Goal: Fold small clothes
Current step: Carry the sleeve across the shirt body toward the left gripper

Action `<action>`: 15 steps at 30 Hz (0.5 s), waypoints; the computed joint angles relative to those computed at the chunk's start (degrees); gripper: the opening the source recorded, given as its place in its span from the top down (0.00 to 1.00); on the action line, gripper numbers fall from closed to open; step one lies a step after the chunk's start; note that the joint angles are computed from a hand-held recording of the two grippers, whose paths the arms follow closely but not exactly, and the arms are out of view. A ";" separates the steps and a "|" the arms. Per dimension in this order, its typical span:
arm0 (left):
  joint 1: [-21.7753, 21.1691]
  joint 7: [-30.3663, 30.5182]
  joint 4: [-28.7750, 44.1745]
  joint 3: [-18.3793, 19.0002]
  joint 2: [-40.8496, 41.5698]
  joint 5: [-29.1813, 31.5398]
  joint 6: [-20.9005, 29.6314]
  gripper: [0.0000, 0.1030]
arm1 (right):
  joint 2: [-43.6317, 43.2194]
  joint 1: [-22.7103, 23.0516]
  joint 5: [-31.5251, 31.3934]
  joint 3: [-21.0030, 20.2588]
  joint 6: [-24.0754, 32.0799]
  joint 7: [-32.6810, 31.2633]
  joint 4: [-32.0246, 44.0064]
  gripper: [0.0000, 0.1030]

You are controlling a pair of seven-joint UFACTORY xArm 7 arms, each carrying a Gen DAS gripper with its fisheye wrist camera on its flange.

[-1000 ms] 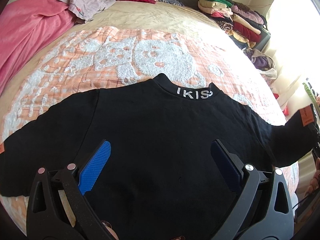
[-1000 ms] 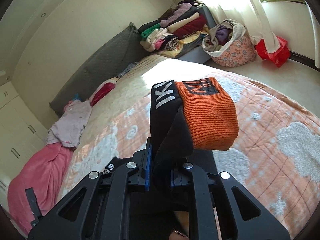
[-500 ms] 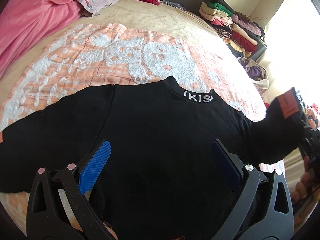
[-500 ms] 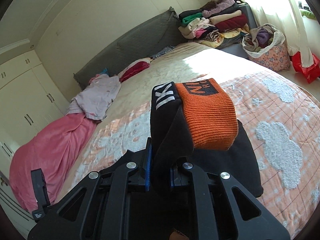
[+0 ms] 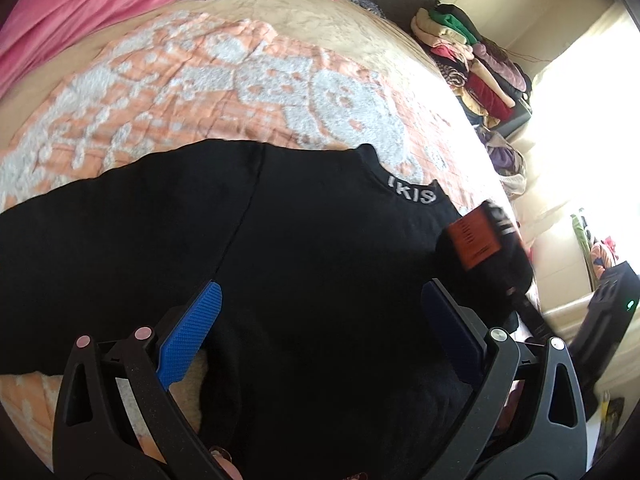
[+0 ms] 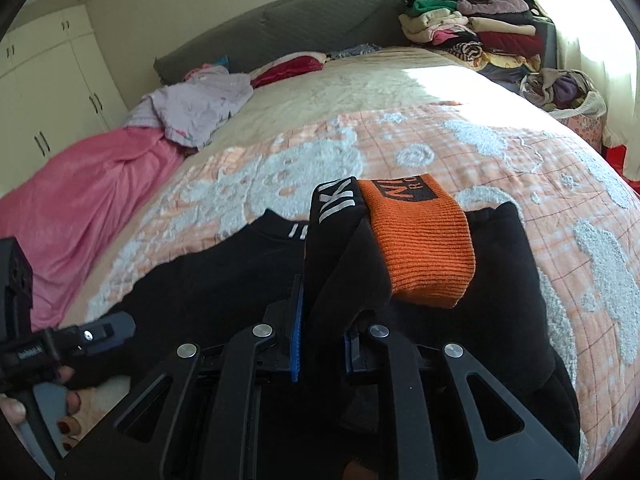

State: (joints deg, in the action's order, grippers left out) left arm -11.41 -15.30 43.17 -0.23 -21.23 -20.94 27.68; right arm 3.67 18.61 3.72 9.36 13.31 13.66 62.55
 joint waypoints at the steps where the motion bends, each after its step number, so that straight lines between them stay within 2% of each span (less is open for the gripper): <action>1: 0.14 -0.12 -0.26 0.16 -0.14 -0.07 0.05 0.09 | 0.59 0.21 0.51 0.54 0.87 -1.58 0.25 0.80; 3: 0.32 -0.18 -0.67 0.53 -0.49 -0.38 0.22 0.09 | 0.98 0.53 2.15 1.44 1.28 -4.43 -0.15 0.71; 8: 0.65 -0.49 -1.18 0.80 -0.51 -0.57 0.36 0.09 | -1.29 0.65 13.07 3.49 1.75 -17.90 -2.47 0.49; 12: -0.70 0.96 -0.96 1.38 0.54 -2.95 0.63 0.09 | -5.80 1.73 23.41 2.05 2.20 -26.34 -5.72 0.41; 15: -1.57 2.07 -0.87 1.24 1.21 -4.52 0.27 0.09 | -9.26 2.29 27.47 -0.03 1.73 -26.97 -8.62 0.37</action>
